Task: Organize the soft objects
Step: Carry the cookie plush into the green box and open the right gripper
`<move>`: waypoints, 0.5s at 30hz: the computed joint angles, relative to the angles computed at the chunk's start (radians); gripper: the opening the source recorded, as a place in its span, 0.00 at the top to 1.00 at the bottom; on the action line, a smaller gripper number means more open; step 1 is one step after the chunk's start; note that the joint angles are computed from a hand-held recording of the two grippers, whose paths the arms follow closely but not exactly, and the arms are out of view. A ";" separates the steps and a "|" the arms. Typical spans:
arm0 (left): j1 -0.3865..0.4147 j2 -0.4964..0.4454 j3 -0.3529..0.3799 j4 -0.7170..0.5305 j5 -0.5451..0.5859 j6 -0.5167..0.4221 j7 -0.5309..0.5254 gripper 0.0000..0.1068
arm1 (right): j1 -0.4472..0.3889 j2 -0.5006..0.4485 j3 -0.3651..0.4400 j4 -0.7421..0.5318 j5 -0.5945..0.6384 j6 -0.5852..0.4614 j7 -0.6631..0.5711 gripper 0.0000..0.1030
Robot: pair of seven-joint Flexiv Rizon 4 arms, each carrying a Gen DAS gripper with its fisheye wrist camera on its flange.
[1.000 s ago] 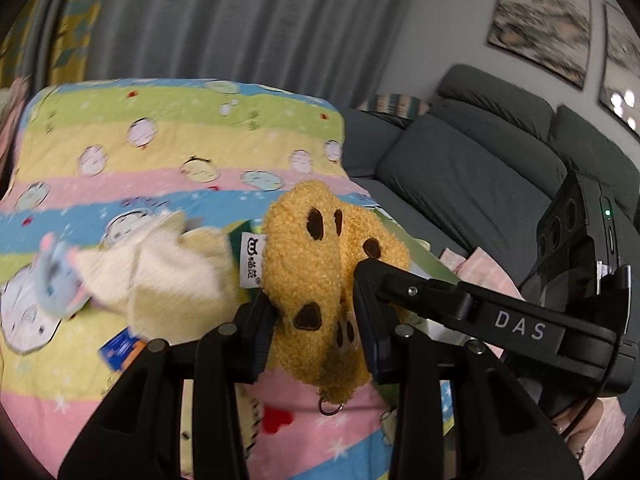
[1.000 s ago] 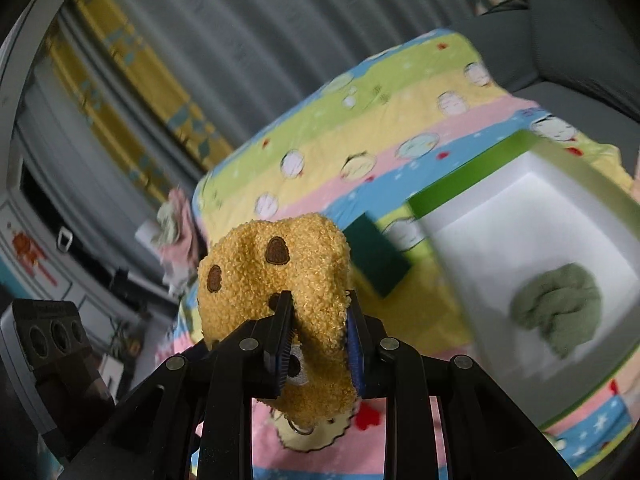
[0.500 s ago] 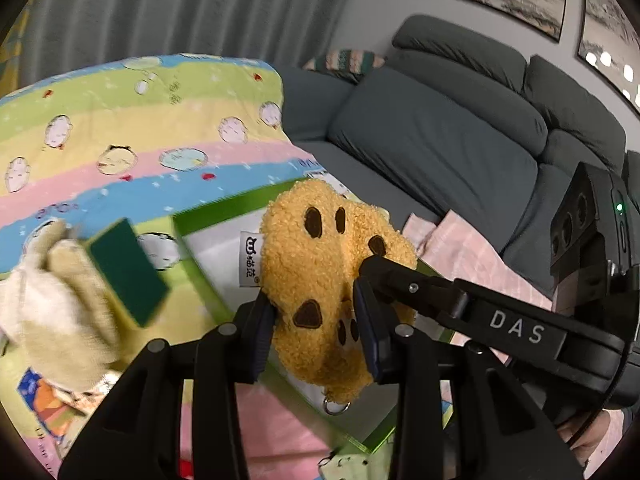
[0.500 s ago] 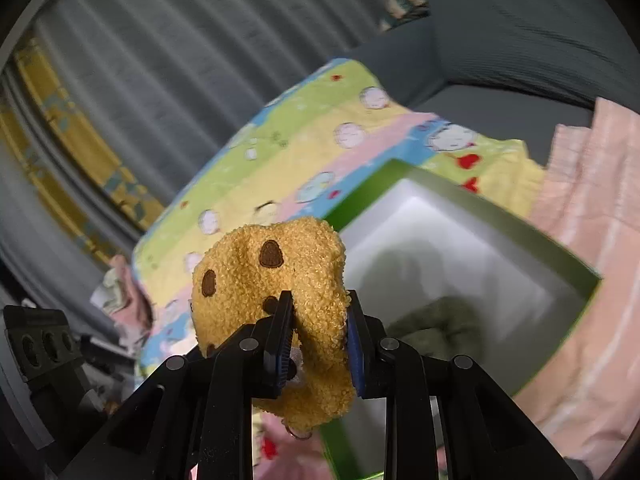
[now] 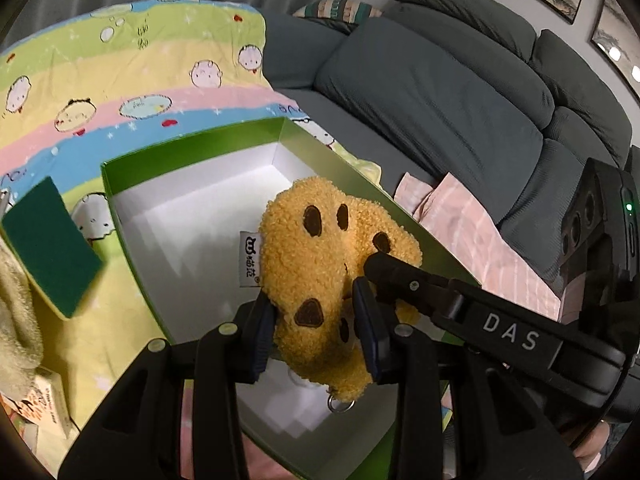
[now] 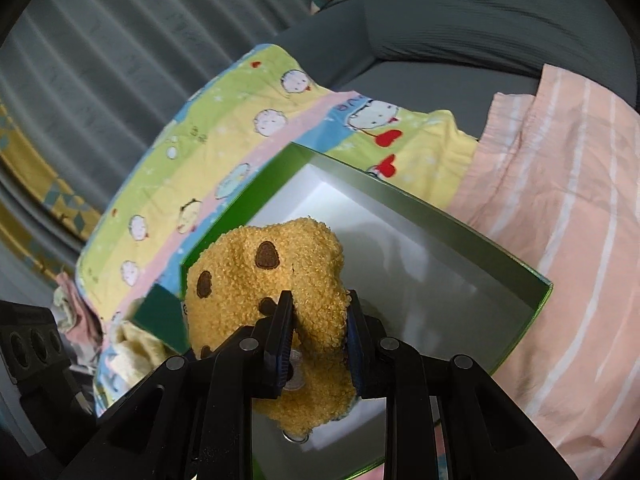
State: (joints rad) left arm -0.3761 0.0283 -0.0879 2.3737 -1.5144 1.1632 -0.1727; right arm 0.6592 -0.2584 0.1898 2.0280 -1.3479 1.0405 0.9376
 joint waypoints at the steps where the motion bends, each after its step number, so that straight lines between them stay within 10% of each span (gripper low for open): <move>1: 0.002 -0.003 0.001 -0.002 0.011 -0.003 -0.010 0.68 | 0.000 0.000 0.002 0.000 0.013 -0.008 -0.011 0.75; 10: 0.009 -0.032 -0.004 -0.010 0.095 0.044 -0.096 0.64 | 0.029 -0.010 0.015 -0.020 0.145 -0.099 -0.121 0.75; 15: -0.009 0.011 -0.001 0.018 0.033 0.112 -0.044 0.41 | 0.058 -0.009 0.018 -0.038 0.182 -0.170 -0.175 0.65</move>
